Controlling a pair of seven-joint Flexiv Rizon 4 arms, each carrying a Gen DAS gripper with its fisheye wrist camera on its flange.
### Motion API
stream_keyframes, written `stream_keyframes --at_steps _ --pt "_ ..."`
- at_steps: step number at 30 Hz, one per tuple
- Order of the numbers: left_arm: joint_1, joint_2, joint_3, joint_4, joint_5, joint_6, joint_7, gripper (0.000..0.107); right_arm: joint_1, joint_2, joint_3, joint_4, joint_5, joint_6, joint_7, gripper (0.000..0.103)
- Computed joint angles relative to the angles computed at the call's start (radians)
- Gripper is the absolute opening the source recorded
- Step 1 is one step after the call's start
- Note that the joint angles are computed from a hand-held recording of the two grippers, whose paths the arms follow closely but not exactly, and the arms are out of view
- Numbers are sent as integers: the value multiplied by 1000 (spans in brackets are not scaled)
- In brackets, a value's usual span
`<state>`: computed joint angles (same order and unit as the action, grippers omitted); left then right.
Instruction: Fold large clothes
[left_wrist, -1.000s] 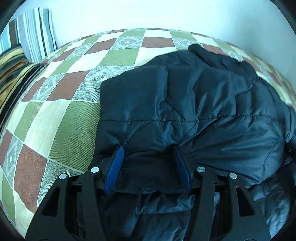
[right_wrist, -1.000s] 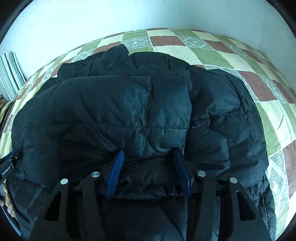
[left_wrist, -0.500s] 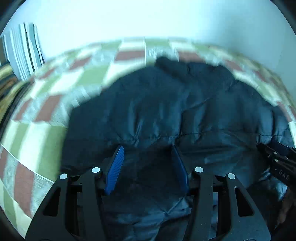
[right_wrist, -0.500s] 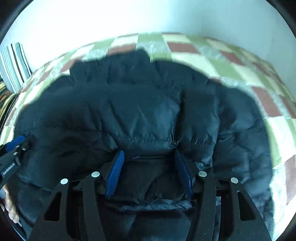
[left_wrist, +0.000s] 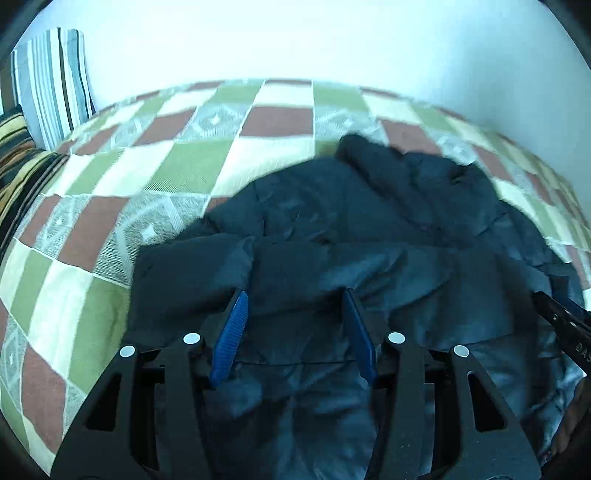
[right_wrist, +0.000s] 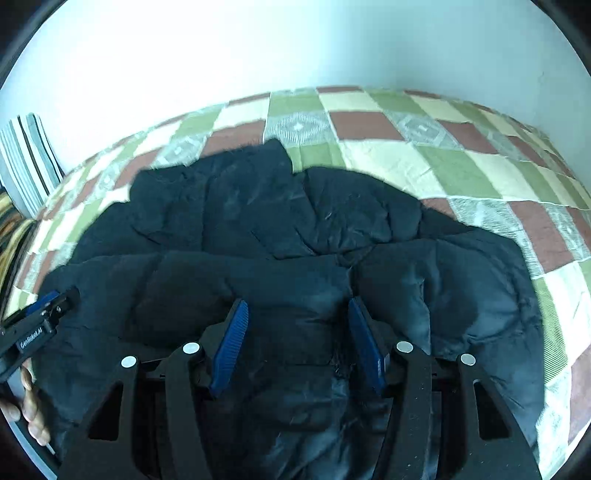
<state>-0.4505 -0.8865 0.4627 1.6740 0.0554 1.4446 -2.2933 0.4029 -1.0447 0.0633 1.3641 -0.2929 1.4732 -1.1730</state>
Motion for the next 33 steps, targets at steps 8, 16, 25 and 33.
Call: stream_keyframes --at_steps 8,16,25,33 --pt "-41 -69 51 -68 62 -59 -38 55 21 -52 -24 -51 -9 -31 1 57" --pt "-92 63 90 91 141 3 -98 65 -46 82 33 152 29 105 -37 62" --pt "-348 220 290 524 148 200 -211 69 -161 278 -5 544 75 288 -76 71" --pt "-142 312 53 862 154 568 -299 69 -444 329 165 753 29 316 -123 71"
